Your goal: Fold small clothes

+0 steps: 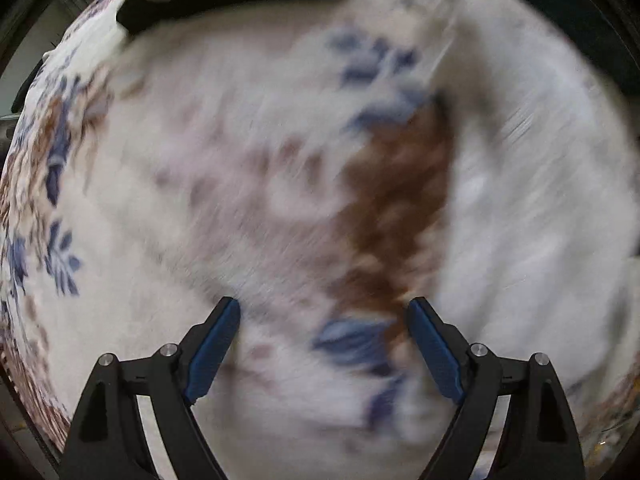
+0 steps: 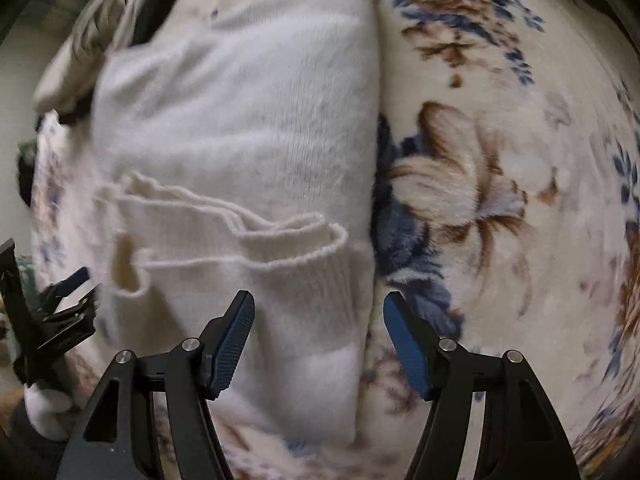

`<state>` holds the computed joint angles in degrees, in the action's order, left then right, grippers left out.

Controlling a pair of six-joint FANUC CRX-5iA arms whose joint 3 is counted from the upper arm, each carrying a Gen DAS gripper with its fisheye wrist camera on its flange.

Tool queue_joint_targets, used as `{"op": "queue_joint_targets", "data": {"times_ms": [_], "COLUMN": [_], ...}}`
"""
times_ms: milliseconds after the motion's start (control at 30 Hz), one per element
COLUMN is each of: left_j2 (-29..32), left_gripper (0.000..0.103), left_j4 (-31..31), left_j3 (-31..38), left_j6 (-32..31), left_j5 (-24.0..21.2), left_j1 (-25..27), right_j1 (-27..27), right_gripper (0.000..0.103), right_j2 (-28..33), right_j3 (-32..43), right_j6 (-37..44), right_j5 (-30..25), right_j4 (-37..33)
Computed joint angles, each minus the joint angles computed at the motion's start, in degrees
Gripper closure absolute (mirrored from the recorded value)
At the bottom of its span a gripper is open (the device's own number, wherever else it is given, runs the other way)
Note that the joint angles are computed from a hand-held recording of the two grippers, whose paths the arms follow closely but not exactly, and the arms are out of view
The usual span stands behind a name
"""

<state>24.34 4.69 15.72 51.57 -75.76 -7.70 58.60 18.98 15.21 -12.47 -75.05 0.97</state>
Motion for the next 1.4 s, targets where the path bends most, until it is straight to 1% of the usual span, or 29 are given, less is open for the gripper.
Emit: {"op": "queue_joint_targets", "data": {"times_ms": [33,67,100,133,200,233,267,300,333,400,467,500,567,633,700,733,767,800,833,900,933,967,1000,1067,1167,1267,1300,1367,1400], "left_j2": [0.5,0.9,1.8,2.6,3.1,3.0,3.4,3.9,4.4,5.5,4.6,2.9,1.5,0.9,1.3,0.9,1.3,2.0,2.6,2.2,2.6,2.9,2.3,1.5,1.3,1.6,2.4,3.9,4.4], "left_gripper": [0.013,0.005,0.000,0.000,0.000,0.000,0.000,0.000,0.000,0.001,0.009,0.009,0.009,0.009,0.009,0.009,0.009,0.009,0.009,0.022,0.059,0.073,0.080,0.083,0.085,0.085,0.086,0.086,0.086], "left_j4": [0.8,1.2,0.8,-0.1,-1.3,-1.2,-1.6,-2.6,-3.1,-3.7,-1.5,0.5,4.4,10.1,11.3,11.5,10.8,10.5,10.2,7.8,5.6,4.5,4.7,6.6,10.2,13.8,15.4,17.6,18.7], "left_j3": [-0.6,-0.7,0.2,1.1,1.7,1.5,1.9,2.9,4.0,6.8,7.0,6.2,5.7,5.6,6.3,5.3,5.5,5.9,6.4,4.9,5.0,4.7,3.3,2.1,1.5,1.3,2.3,4.0,4.3], "left_j6": [-0.6,-0.7,0.0,1.1,3.6,4.8,6.4,7.5,7.5,7.5,7.1,6.0,4.2,1.2,-0.8,-2.3,-3.3,-4.8,-5.6,-8.0,-8.9,-10.0,-11.5,-13.0,-12.5,-11.7,-10.7,-8.0,-6.7], "left_j5": [0.8,1.3,1.2,0.7,0.9,1.5,1.4,0.7,-0.3,-3.0,-2.1,-0.5,-0.1,-1.4,-2.4,-2.1,-2.4,-4.0,-5.1,-4.4,-4.3,-4.1,-2.4,-0.9,-1.0,-2.1,-3.8,-6.9,-8.4], "left_j1": [0.3,0.2,-0.4,-0.9,-1.6,-1.7,-2.0,-2.5,-2.8,-3.2,-3.1,-2.6,-1.9,-1.8,-3.0,-4.3,-5.4,-6.6,-7.3,-9.3,-10.5,-11.2,-11.2,-10.4,-8.0,-6.0,-5.3,-4.4,-3.9], "right_j1": [-0.5,-1.0,-1.5,-2.0,-2.8,-3.3,-3.8,-4.3,-4.5,-4.7,-5.4,-5.5,-3.2,0.3,2.7,3.4,4.0,4.0,4.1,5.0,3.7,3.7,3.3,3.1,3.4,2.8,2.6,2.1,2.0], "right_gripper": [0.034,0.034,0.033,0.031,0.015,0.004,0.000,0.000,0.000,0.000,0.000,0.000,0.000,0.001,0.005,0.019,0.042,0.052,0.058,0.058,0.057,0.057,0.057,0.057,0.057,0.057,0.057,0.057,0.057], "right_j2": [0.5,1.1,2.4,4.1,6.3,6.9,6.6,5.4,4.4,3.0,2.2,1.5,0.3,-1.2,-2.2,-2.9,-3.8,-3.9,-4.3,-4.8,-2.5,-2.1,-3.1,-3.5,-3.6,-2.0,-1.5,0.6,2.2], "right_j3": [-0.4,-0.4,0.6,2.3,4.7,4.9,3.9,1.1,-0.8,-3.0,-3.1,-3.1,-2.5,-1.9,-1.1,-1.4,-2.1,-2.0,-2.4,-3.3,-0.8,-0.8,-2.9,-4.1,-4.8,-3.6,-2.9,0.4,3.3], "right_j6": [0.9,1.6,3.0,5.0,7.2,7.6,7.3,6.3,5.5,5.2,8.2,8.7,6.2,3.5,0.8,-0.6,-2.4,-3.0,-3.9,-4.5,-3.4,-4.4,-5.9,-7.7,-9.6,-8.2,-7.2,-4.9,-3.4], "right_j5": [1.6,2.3,1.6,0.0,-2.6,-2.8,-1.4,2.2,4.4,7.0,6.8,6.1,2.3,-1.8,-4.1,-4.2,-3.4,-2.9,-2.3,-1.9,-0.6,1.2,5.0,8.2,10.7,11.2,11.1,8.1,4.4], "right_j4": [-1.1,-2.0,-2.9,-3.6,-4.5,-5.4,-6.2,-7.2,-7.3,-7.7,-9.5,-9.0,-3.9,3.0,7.8,9.0,9.8,9.8,9.5,8.7,7.8,7.2,6.7,6.4,7.2,7.2,7.1,6.5,6.2]}}
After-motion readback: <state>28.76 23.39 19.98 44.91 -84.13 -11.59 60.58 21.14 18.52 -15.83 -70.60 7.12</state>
